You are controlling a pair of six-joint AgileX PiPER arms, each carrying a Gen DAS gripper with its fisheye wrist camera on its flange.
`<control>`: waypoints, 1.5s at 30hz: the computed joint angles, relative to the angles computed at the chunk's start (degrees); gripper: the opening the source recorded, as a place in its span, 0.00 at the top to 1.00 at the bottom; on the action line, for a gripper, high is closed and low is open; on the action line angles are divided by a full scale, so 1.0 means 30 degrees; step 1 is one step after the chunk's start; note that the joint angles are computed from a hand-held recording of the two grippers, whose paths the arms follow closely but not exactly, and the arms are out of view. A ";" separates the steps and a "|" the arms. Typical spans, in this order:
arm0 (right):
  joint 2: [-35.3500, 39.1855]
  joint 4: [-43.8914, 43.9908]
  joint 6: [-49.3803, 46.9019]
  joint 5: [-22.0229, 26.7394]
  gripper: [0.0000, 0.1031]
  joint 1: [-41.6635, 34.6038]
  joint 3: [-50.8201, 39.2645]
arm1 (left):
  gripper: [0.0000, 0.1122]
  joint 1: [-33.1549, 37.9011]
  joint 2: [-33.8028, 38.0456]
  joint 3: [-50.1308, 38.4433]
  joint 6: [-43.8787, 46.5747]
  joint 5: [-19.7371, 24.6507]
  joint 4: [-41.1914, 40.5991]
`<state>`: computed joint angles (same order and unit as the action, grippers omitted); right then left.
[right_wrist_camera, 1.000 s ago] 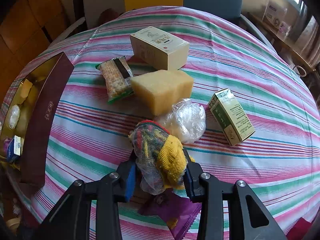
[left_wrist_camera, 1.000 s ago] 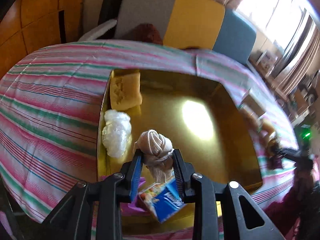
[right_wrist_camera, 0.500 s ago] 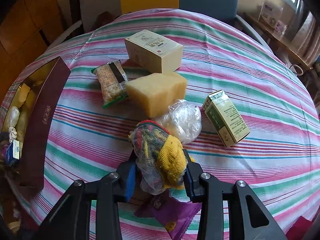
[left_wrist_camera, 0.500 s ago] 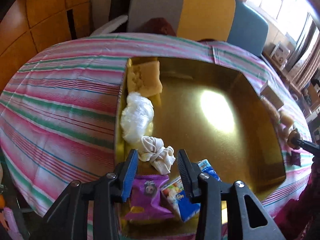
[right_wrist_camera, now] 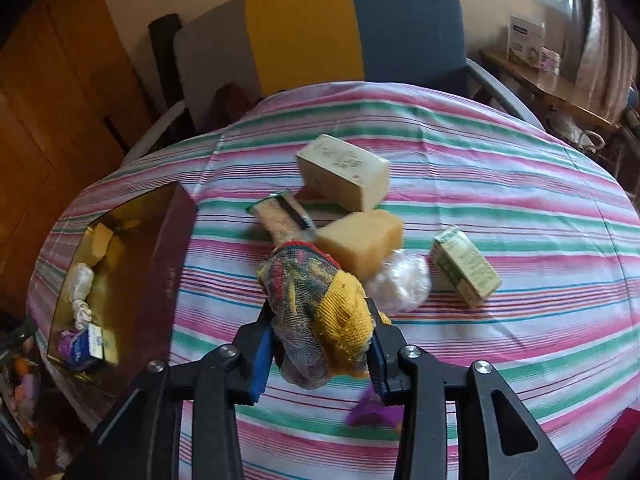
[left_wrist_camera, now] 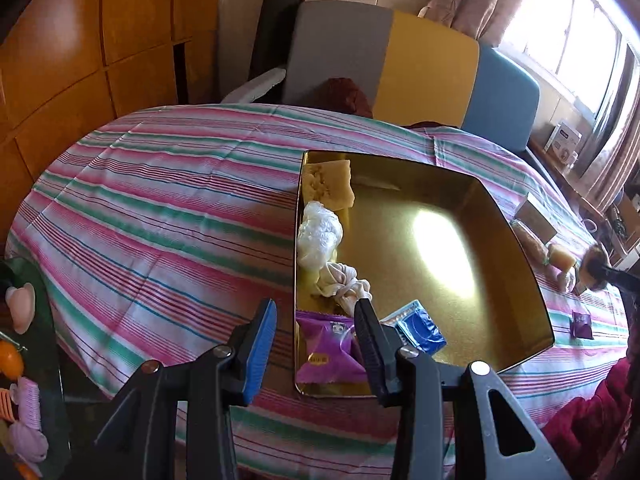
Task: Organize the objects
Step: 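Release the white cloth into the tray with the left gripper while the right gripper carries the sock bundle there, then lower the striped sock bundle into the tray and open the right gripper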
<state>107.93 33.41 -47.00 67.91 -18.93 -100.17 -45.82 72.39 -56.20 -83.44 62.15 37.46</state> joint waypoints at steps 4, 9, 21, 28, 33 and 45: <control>-0.2059 0.0578 -0.0271 -0.0256 0.61 0.2794 0.2160 | 0.64 -0.0540 -0.0213 0.0258 -0.0717 0.0209 0.0291; -0.3263 0.0060 0.0790 -0.1294 0.61 0.7432 0.3873 | 0.64 -0.0911 -0.0526 0.0738 -0.1101 0.0273 0.0516; 0.0178 -0.4062 0.6809 -0.4448 0.60 1.4352 0.3839 | 0.64 -0.0455 -0.1674 0.2612 -0.1878 -0.0792 0.0108; -0.0116 -0.2480 0.5023 -0.4326 0.45 1.4861 0.4771 | 0.64 0.0250 -0.2027 0.3131 -0.1719 -0.1299 -0.0222; -0.0286 -0.0846 0.4192 -0.4078 0.33 1.4083 0.5072 | 0.63 -0.0281 -0.1916 0.2758 -0.2020 -0.0709 0.0101; -0.2636 0.0018 0.3091 -0.4163 0.25 1.2476 0.6564 | 0.63 -0.1811 -0.1404 0.1364 -0.2106 0.0917 0.1052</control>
